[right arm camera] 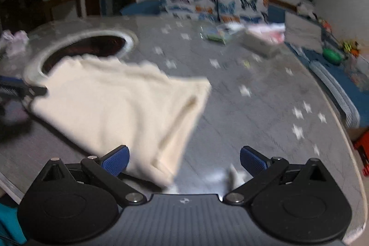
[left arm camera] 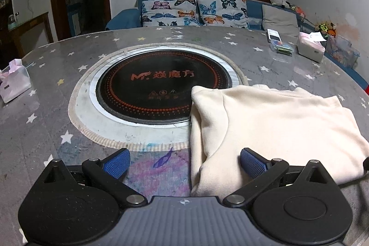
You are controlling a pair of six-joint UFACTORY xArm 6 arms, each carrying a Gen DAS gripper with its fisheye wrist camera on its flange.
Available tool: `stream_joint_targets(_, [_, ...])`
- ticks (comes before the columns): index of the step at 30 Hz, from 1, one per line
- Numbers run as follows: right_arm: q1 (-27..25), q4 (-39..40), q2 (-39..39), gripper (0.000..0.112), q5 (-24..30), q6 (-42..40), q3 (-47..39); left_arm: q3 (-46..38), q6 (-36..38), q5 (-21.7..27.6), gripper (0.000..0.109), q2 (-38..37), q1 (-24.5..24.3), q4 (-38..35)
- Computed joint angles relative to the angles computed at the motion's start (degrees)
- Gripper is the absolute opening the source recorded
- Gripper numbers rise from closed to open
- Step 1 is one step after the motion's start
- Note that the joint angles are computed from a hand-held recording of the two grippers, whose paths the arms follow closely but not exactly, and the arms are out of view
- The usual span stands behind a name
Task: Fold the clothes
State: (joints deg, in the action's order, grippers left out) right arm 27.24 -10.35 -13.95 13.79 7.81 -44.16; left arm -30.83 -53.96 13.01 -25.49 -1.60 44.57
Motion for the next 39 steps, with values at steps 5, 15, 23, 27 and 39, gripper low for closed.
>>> stream_joint_targets(5, [-0.6,3.6,-0.7,0.103,-0.5,-3.1,0.4,0.1,1.7,0.2,0.103,-0.2,0.0,-1.4])
stream_joint_targets(15, [-1.1,7.7,0.0,0.103,-0.9,-6.2,-1.1,0.3,2.5,0.9,0.103,-0.6,0.0,-2.7])
stream_joint_targets(23, [-1.3,0.4,5.1,0.103,-4.5,0.5,-5.2,0.3,2.6,0.6,0.103,-0.3,0.2,-3.4])
stream_joint_targets(27, [-2.1,-9.4,9.2,0.103,-2.6,7.1,-8.0,0.6,2.7,0.6,0.103,-0.6,0.1,-3.7])
stream_joint_targets(39, [-3.3,-9.4,15.1,0.103,-3.8,8.0,-15.1,1.0,4.3,-0.4,0.103,-0.5,0.4,-5.7])
